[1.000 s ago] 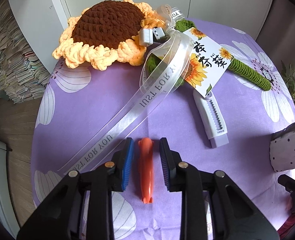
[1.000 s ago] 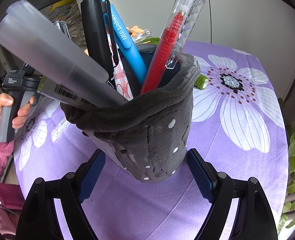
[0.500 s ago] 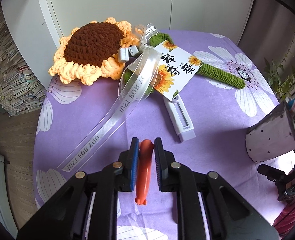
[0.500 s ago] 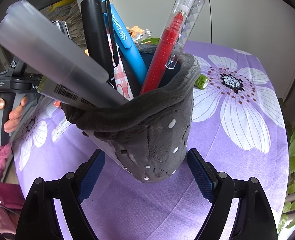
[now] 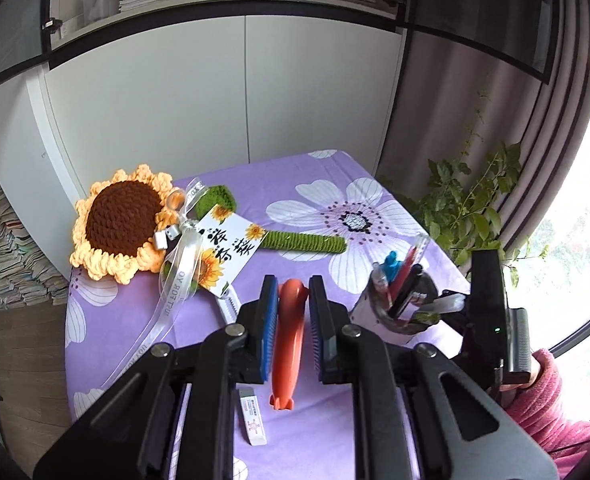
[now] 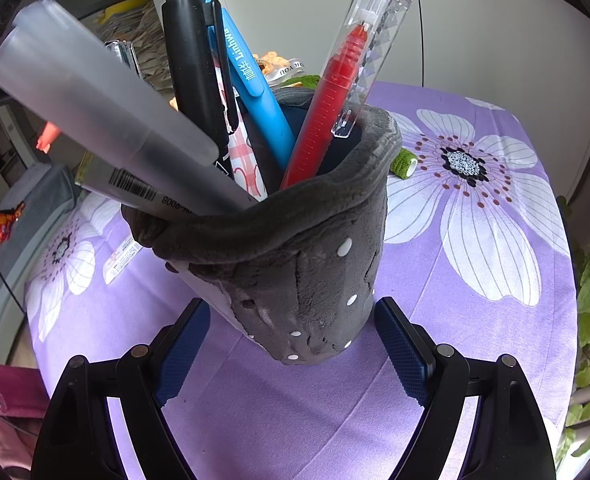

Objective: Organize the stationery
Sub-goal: 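Lift the orange highlighter and insert it into the grey cup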

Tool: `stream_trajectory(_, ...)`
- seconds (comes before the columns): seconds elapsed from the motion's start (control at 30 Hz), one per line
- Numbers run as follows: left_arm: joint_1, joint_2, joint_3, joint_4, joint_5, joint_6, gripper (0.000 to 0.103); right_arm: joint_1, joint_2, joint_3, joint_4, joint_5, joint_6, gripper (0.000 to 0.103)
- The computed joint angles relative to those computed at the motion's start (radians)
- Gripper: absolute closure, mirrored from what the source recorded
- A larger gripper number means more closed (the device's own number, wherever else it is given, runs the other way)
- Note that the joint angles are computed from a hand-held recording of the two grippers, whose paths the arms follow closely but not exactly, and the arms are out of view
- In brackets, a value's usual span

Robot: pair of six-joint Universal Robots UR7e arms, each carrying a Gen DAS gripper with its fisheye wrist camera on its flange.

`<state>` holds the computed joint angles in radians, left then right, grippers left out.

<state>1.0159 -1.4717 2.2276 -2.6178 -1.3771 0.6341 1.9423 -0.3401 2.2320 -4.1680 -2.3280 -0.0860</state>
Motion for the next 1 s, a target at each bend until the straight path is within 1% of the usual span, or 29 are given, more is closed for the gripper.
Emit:
stream_trajectory(0.1, -0.037, -0.026, 0.009, 0.028, -0.065, 0.000, 0.090, 0.000, 0.000, 0.000, 0.000, 0.000, 0.000, 0.018)
stream_trajectory(0.2, -0.074, -0.032, 0.020, 0.029, -0.112, -0.002, 0.090, 0.000, 0.000, 0.000, 0.000, 0.000, 0.000, 0.018)
stream_trajectory(0.33, -0.110, -0.005, 0.027, 0.011, -0.152, -0.022, 0.090, 0.000, 0.000, 0.001, -0.001, 0.001, 0.000, 0.018)
stream_trajectory(0.47, -0.118, 0.041, 0.014, 0.036, -0.192, -0.064, 0.090, -0.002, -0.002, 0.003, -0.003, 0.002, -0.002, 0.018)
stream_trajectory(0.73, -0.120, 0.116, 0.002, 0.040, -0.209, -0.102, 0.090, -0.003, 0.000, 0.003, -0.005, 0.005, -0.001, 0.018)
stream_trajectory(0.9, -0.098, 0.156, -0.011, 0.027, -0.198, -0.122, 0.090, -0.003, -0.001, 0.004, -0.006, 0.005, -0.001, 0.018)
stream_trajectory(1.0, -0.080, 0.171, -0.024, 0.032, -0.206, -0.129, 0.090, -0.001, 0.000, 0.002, -0.004, 0.004, 0.001, 0.018)
